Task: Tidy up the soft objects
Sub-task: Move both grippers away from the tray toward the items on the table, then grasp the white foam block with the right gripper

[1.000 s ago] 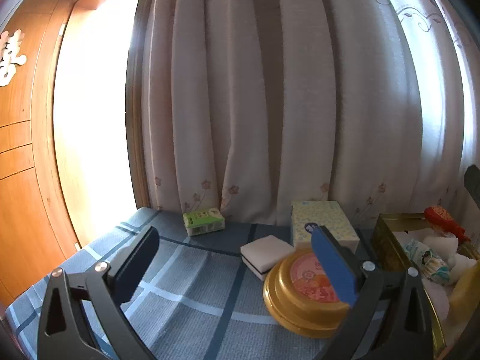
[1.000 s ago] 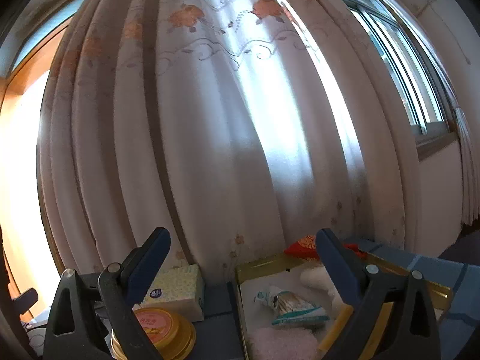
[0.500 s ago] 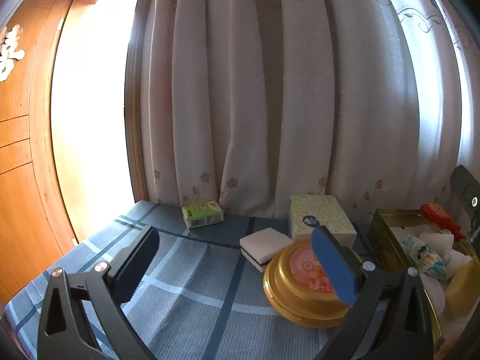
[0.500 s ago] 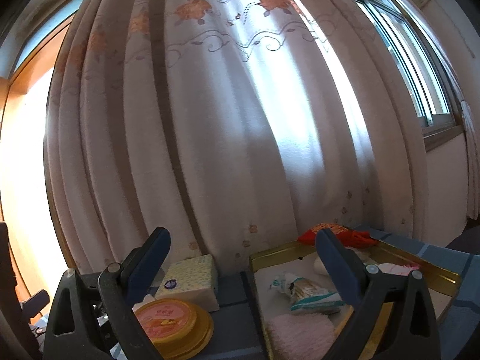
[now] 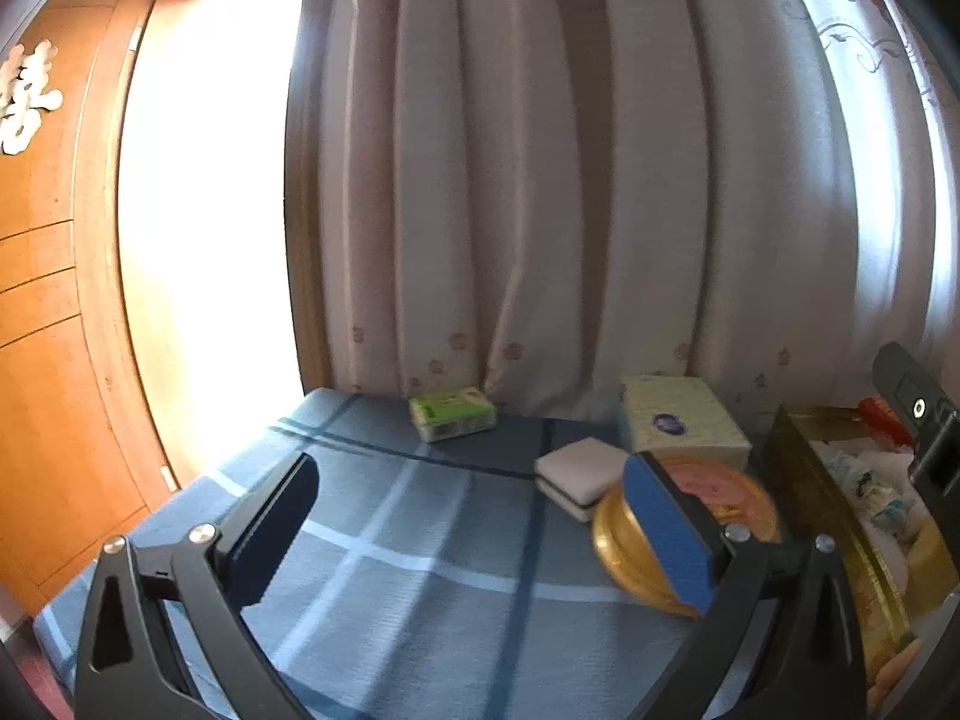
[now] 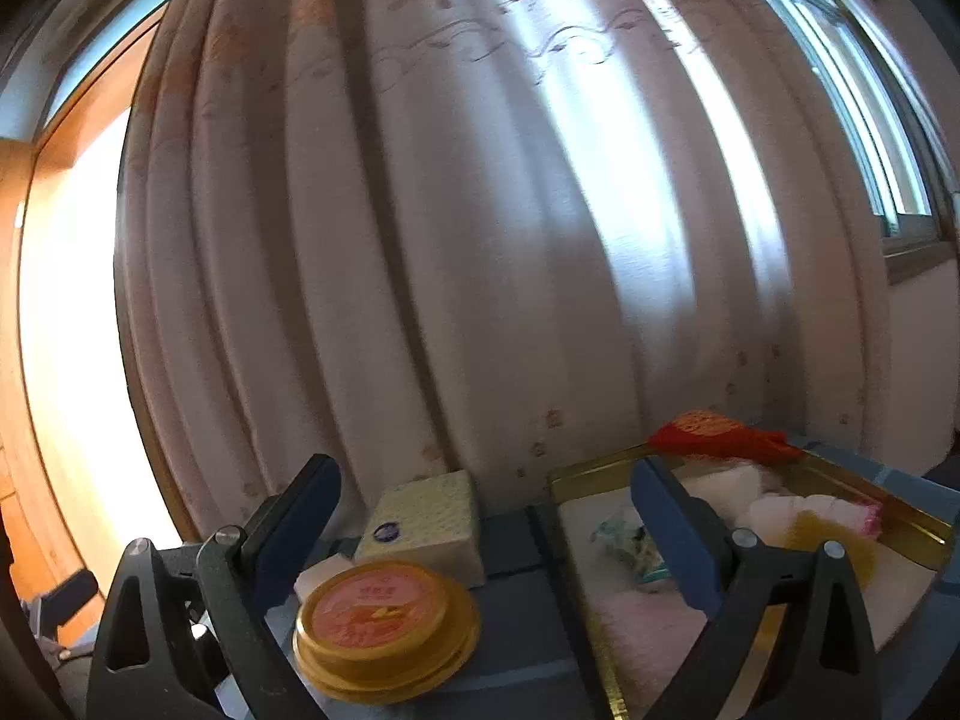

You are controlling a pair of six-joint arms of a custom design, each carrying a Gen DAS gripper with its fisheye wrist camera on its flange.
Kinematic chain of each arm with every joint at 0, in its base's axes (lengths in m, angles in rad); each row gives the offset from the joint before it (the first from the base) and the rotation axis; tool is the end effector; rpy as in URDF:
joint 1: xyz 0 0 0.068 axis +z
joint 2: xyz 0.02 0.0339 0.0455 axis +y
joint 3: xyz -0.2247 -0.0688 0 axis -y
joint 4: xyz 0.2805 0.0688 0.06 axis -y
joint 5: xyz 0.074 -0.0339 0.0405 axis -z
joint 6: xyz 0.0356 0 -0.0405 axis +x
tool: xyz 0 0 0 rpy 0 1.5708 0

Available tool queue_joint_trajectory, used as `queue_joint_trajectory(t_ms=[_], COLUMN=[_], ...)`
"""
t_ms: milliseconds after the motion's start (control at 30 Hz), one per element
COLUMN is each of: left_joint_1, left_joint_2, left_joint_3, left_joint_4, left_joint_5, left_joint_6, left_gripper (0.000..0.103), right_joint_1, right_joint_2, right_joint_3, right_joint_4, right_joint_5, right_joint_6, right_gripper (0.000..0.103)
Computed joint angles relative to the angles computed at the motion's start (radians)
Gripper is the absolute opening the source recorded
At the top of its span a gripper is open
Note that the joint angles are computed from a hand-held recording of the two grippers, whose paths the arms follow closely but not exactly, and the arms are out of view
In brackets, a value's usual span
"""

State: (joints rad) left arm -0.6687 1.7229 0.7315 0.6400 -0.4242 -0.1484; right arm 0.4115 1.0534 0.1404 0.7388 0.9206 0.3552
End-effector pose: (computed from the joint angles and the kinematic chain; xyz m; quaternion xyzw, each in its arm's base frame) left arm 0.2898 -0.2103 0.0971 0.0897 0.8055 -0.0640 0.5823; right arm 0.2147 0.0628 0.1069 0.2662 0.6940 -0.1001 0.6615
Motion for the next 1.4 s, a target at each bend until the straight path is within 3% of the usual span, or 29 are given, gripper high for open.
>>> queue_joint_trajectory(t_ms=[200,400,700,800,967,1100,1133,1233,1400], left_joint_1=[0.083,0.164,0.218,0.226,0.243,0.255,0.257,0.265,0.267], left_joint_2=[-0.008,0.036,0.182,0.233,0.282,0.270,0.265,0.256,0.258], left_joint_3=[0.010,0.099,0.303,0.373,0.456,0.448,0.443,0.433,0.437], left_joint_4=[-0.058,-0.188,-0.347,-0.390,-0.493,-0.509,-0.511,-0.508,-0.515], left_joint_5=[0.010,0.028,-0.063,-0.093,-0.060,-0.024,-0.023,-0.017,-0.007], left_joint_6=[-0.011,-0.053,-0.029,-0.011,-0.022,-0.032,-0.038,-0.056,-0.052], left_gripper=[0.103,0.103,0.102,0.102,0.102,0.102,0.102,0.102,0.102], right_joint_1=[-0.010,-0.049,-0.084,-0.113,-0.160,-0.178,-0.181,-0.190,-0.198], right_joint_2=[0.090,0.265,0.507,0.626,0.831,1.001,1.024,1.132,1.270], right_joint_3=[0.081,0.257,0.615,0.800,1.097,1.323,1.352,1.500,1.695], right_joint_4=[-0.052,-0.168,-0.493,-0.661,-0.924,-1.101,-1.124,-1.248,-1.435], right_joint_5=[-0.100,-0.282,-0.451,-0.516,-0.597,-0.615,-0.621,-0.656,-0.689], right_joint_6=[-0.035,-0.115,-0.234,-0.253,-0.294,-0.342,-0.346,-0.353,-0.341], right_gripper=[0.099,0.099,0.099,0.099,0.099,0.099,0.097,0.079,0.076])
